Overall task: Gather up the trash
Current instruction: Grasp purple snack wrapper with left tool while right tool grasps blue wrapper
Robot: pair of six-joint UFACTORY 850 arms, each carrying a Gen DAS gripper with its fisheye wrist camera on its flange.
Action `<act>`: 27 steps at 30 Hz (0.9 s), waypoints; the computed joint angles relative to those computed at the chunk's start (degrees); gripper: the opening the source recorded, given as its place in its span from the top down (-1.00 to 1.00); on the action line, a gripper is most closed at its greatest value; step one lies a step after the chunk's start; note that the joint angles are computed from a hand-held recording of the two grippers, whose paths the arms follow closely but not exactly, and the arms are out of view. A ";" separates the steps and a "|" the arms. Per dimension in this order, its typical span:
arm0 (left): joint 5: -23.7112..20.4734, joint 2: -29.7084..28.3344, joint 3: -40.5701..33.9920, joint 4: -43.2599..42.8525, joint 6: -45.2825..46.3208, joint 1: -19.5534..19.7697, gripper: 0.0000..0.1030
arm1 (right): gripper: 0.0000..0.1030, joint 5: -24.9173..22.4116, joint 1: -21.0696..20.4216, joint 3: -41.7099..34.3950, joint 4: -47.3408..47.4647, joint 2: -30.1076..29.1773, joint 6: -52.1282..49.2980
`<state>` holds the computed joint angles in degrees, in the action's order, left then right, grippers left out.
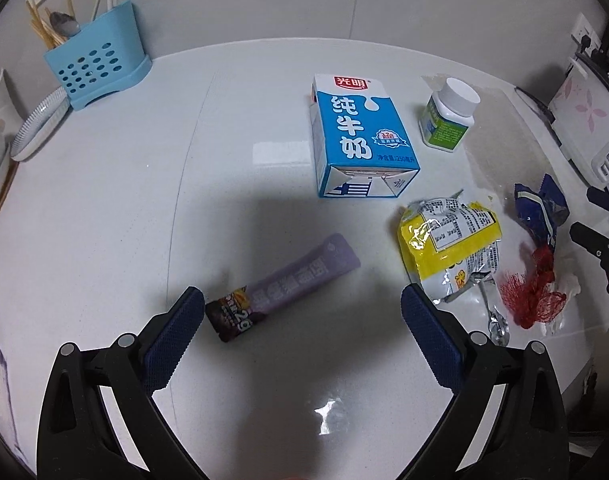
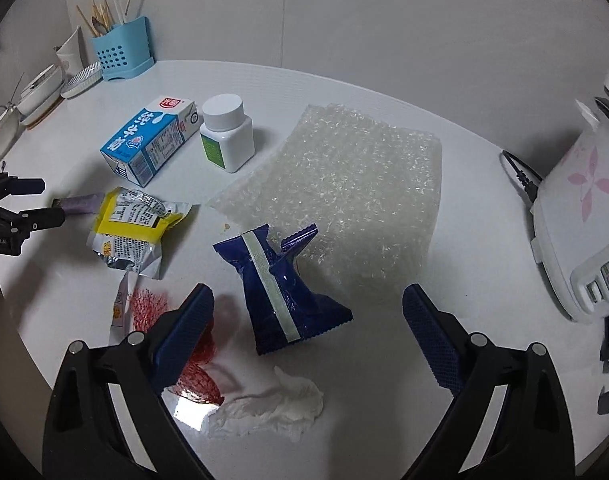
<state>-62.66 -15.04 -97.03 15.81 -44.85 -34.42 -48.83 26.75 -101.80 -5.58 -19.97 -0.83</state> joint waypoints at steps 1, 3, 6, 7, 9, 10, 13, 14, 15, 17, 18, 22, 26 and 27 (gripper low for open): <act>-0.14 -0.68 -0.45 -0.57 1.22 0.39 -0.86 | -0.71 -0.74 -0.08 -0.89 0.61 -0.92 -0.69; -0.51 -1.65 -1.03 -1.59 2.96 0.97 -0.85 | -0.67 -2.14 -0.14 -2.44 1.30 -2.53 -1.62; -0.93 -2.68 -1.49 -3.10 4.96 1.73 -0.76 | -0.62 -3.40 -0.07 -3.80 1.35 -4.18 -2.05; -1.02 -2.85 -1.48 -3.48 5.15 1.91 -0.69 | -0.56 -3.95 0.01 -4.24 1.30 -4.69 -2.08; -1.82 -3.54 -1.91 -4.19 5.84 2.24 -0.57 | -0.49 -5.06 0.07 -5.06 1.91 -5.54 -2.64; -3.22 -4.16 -2.47 -3.98 5.70 2.20 -0.47 | -0.48 -5.42 0.14 -5.41 1.94 -5.84 -2.70; -4.17 -4.42 -2.81 -3.55 4.62 1.92 -0.33 | -0.37 -6.47 0.48 -6.13 1.30 -6.60 -1.97; -4.51 -4.51 -3.01 -3.63 4.40 1.84 -0.23 | -0.33 -6.87 0.49 -6.41 1.67 -6.86 -2.09; -4.87 -4.57 -3.17 -3.69 4.04 1.69 -0.18 | -0.30 -7.34 0.56 -6.67 1.80 -7.13 -2.11; -5.67 -4.71 -3.61 -3.74 3.28 1.33 0.13 | -0.15 -8.19 0.77 -7.14 1.52 -7.63 -1.94; -6.13 -4.86 -3.93 -3.70 2.85 1.20 0.22 | -0.13 -8.47 0.84 -7.16 1.54 -7.71 -1.83; -6.43 -4.78 -4.20 -4.39 1.43 1.30 0.63 | 0.06 -8.62 1.17 -7.07 2.10 -7.62 -1.90; -5.57 -4.14 -3.56 -4.45 -0.52 1.18 0.72 | 0.27 -8.41 1.70 -6.90 1.96 -7.31 -1.94; -5.38 -3.94 -3.35 -4.46 -0.88 1.21 0.73 | 0.28 -8.22 1.92 -6.87 1.74 -7.24 -1.60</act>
<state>-68.04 -18.99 -100.39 11.34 -45.74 -33.21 -57.05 28.67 -108.67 -3.84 -27.21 -2.43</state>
